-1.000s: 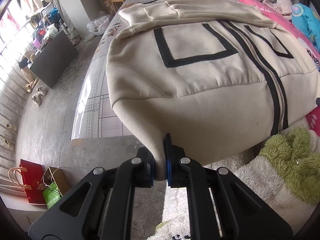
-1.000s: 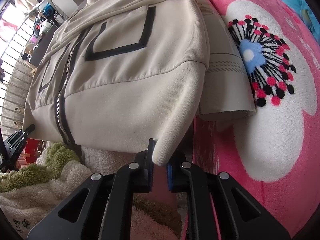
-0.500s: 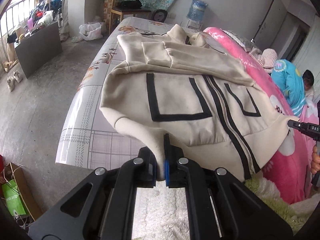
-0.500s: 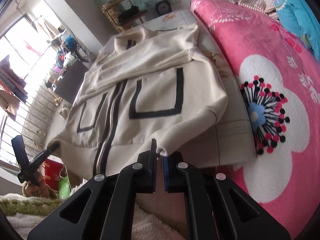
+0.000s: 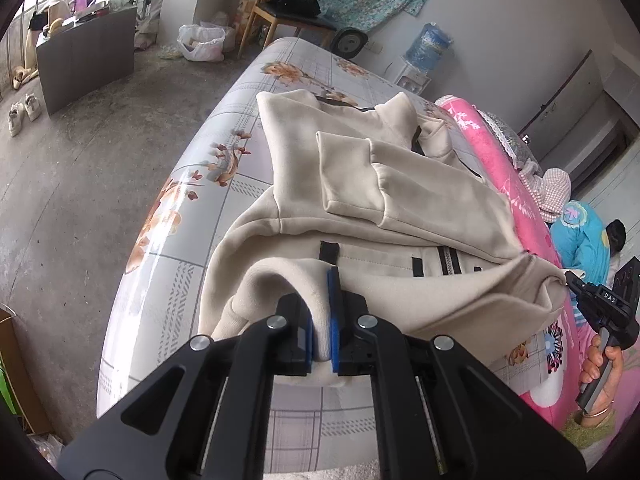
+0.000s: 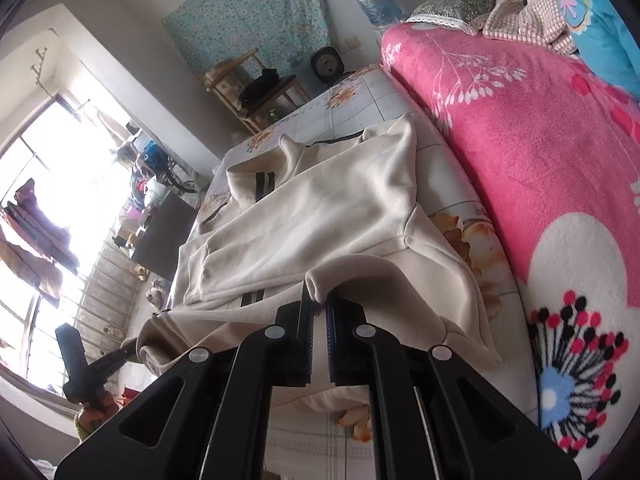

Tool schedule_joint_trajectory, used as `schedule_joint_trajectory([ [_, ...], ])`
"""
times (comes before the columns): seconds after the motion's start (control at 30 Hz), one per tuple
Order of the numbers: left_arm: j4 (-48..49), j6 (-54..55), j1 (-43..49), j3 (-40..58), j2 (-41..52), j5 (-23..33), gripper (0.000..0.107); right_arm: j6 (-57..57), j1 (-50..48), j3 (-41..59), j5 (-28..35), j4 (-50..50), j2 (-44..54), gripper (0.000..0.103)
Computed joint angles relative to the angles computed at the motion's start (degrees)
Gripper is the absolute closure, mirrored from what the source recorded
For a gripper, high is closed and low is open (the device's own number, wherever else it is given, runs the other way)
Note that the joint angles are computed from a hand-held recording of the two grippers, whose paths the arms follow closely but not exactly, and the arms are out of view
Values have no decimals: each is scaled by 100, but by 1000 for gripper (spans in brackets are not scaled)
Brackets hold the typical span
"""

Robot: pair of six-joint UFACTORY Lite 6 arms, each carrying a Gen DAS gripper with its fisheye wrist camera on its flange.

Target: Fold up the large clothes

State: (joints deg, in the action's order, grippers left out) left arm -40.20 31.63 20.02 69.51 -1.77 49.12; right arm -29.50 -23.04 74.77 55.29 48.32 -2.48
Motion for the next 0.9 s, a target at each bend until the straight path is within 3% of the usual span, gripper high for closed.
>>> schedule_joint_trajectory([
  [0.23,-256,-99,-41,778,1313,-76,98,374,486,681,-721,-254,1401,96],
  [0.3,-530,24,117,893,1502,142,96,415,474,756,-784,-253,1526,89],
  [0.33,-639,98,197,927,1551,239,93,417,449,768,-821,-256,1514,82],
  [0.43,-551,6,404,832,1345,-109,60,206,206,767,-856,-37,1384,60],
  [0.63,-409,111,1043,791,1103,10,60,320,-45,433,-793,-721,651,42],
  [0.77,-41,219,1126,210,726,204,59,638,-51,-271,-913,-1655,-72,39],
  [0.9,348,116,936,-552,264,-173,59,668,-91,-978,-957,-2076,-526,39],
])
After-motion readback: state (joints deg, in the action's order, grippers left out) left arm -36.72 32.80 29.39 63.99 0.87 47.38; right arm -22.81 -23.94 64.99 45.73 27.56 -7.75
